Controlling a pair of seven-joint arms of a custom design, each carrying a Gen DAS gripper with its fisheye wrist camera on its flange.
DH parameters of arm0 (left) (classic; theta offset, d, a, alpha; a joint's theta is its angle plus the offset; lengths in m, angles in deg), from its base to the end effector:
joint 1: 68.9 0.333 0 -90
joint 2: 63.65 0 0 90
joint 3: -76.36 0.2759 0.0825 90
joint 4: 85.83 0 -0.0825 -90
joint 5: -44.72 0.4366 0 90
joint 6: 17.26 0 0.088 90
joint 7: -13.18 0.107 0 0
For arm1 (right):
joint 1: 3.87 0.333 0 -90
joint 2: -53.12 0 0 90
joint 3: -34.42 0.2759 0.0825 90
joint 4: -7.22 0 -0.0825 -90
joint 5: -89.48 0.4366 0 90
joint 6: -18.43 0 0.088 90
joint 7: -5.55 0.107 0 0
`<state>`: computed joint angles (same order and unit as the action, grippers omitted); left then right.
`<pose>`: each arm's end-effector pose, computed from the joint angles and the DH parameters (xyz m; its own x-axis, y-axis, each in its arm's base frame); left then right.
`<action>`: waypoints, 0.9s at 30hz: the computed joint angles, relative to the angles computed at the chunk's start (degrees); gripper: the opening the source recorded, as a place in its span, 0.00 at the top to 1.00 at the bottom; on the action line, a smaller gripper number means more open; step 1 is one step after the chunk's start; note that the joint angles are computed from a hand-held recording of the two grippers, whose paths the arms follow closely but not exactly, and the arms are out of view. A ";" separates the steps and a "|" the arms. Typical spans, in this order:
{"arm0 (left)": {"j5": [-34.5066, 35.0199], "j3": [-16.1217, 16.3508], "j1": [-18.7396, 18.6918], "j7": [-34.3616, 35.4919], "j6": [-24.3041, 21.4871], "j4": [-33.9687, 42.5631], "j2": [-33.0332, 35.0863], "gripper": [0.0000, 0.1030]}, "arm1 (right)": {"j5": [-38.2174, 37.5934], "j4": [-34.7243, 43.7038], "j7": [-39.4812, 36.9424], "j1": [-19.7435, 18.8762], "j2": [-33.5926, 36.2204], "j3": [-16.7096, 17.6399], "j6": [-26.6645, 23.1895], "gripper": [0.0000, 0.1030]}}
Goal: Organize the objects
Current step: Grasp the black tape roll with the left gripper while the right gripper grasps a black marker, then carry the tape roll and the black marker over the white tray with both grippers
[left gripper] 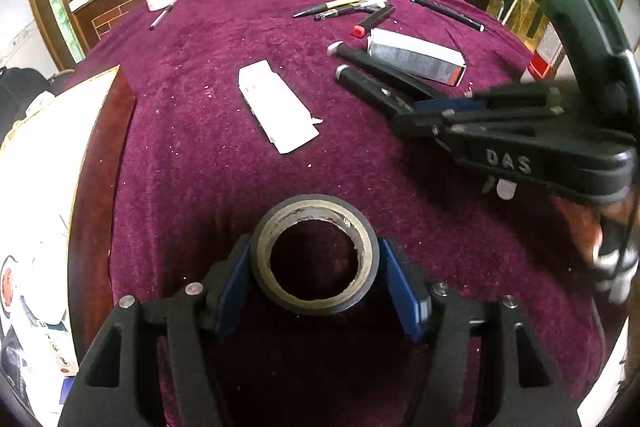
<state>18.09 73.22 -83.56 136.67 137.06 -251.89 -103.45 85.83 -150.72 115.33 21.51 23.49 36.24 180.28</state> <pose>0.3995 -0.1079 0.3504 -0.5093 -0.8591 0.0506 -0.7473 0.4123 -0.5210 0.4096 0.2125 0.3669 0.2180 -0.9680 -0.1243 -0.8336 -0.1185 -0.5396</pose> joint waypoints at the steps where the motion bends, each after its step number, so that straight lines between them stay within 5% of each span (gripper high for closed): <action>1: -0.41 0.27 -0.02 -0.30 0.02 0.03 -0.03 0.44 | 1.04 -0.64 -0.02 0.85 -0.73 -0.56 0.68 0.85; 8: -3.91 2.27 -0.22 0.13 -1.91 0.97 0.16 0.44 | 7.59 -5.64 2.64 6.28 -4.98 -3.20 7.97 0.85; 13: -4.41 1.61 0.48 0.37 -1.98 0.27 -0.95 0.44 | 4.41 -9.22 10.02 3.08 -9.07 1.44 10.61 0.85; 27: -1.38 1.24 2.71 -2.24 -2.21 -1.36 -7.48 0.43 | -0.44 -12.04 15.59 6.51 -13.16 -2.06 12.12 0.85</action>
<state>16.70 74.46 -80.85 134.43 134.86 -253.25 -110.93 85.40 -162.76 130.92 28.02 10.33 34.18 192.40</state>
